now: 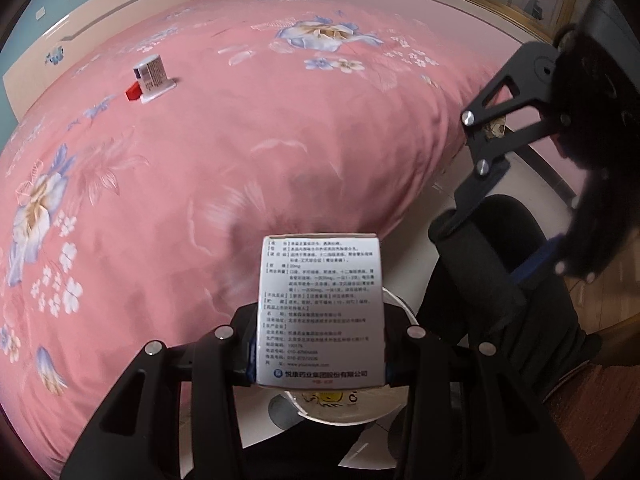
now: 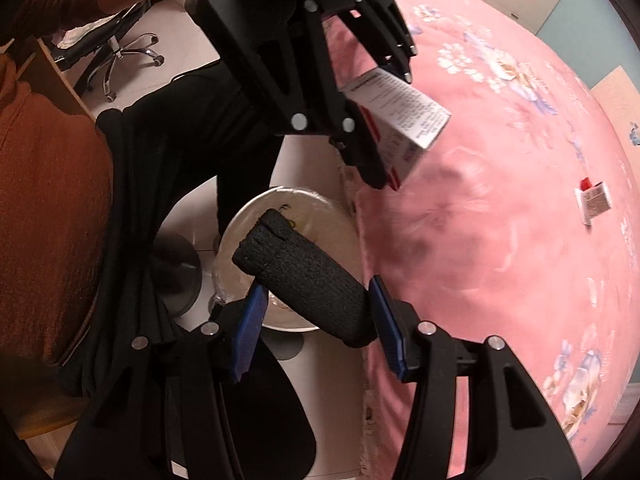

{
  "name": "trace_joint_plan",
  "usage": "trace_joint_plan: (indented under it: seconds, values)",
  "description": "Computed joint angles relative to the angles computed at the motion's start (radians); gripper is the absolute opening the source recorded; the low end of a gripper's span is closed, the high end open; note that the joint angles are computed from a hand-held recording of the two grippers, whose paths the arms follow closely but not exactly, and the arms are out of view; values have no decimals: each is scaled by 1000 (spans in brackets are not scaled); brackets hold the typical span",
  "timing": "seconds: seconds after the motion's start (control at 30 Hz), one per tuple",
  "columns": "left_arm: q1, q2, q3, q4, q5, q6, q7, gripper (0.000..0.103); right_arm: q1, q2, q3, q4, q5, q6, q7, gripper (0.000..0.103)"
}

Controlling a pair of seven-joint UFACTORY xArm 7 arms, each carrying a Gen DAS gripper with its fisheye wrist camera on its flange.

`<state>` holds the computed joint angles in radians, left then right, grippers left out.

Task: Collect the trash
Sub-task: 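Carry the black sock and white box with both tools over the bowl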

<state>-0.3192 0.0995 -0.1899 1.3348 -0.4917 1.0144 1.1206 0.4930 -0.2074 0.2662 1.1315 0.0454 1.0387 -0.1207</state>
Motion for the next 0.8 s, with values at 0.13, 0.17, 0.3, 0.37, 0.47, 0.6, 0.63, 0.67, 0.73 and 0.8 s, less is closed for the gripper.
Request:
trace_joint_plan:
  seconds: [0.13, 0.17, 0.3, 0.37, 0.47, 0.6, 0.63, 0.67, 0.73, 0.8]
  values:
    - [-2, -1, -2, -31, 1, 1, 3, 45, 11, 12, 3, -26, 25, -32, -4, 53]
    - [-2, -3, -2, -42, -2, -1, 5, 45, 13, 15, 4, -30, 27, -37, -3, 53]
    - [-4, -6, -2, -77, -1, -6, 0, 45, 21, 29, 1, -45, 51, -58, -14, 53]
    - [-5, -8, -1, -99, -1, -8, 0, 45, 25, 37, 1, -54, 64, -68, -21, 53]
    - [-5, -3, 0, -119, 10, -13, -7, 45, 31, 48, 1, -66, 79, -78, -31, 53]
    - [-3, 6, 1, -143, 21, -15, -15, 45, 38, 58, -1, -93, 105, -108, -44, 53]
    - [-2, 8, 1, -148, 22, -14, -16, 45, 39, 63, -1, -97, 111, -116, -46, 53]
    - [-2, 9, 1, -154, 24, -16, -15, 45, 40, 69, -1, -102, 117, -121, -49, 53]
    - [-2, 18, 0, -159, 30, -18, -23, 45, 42, 79, -3, -109, 128, -128, -62, 53]
    - [-2, 28, -1, -164, 40, -22, -32, 45, 42, 86, -6, -122, 145, -143, -73, 53]
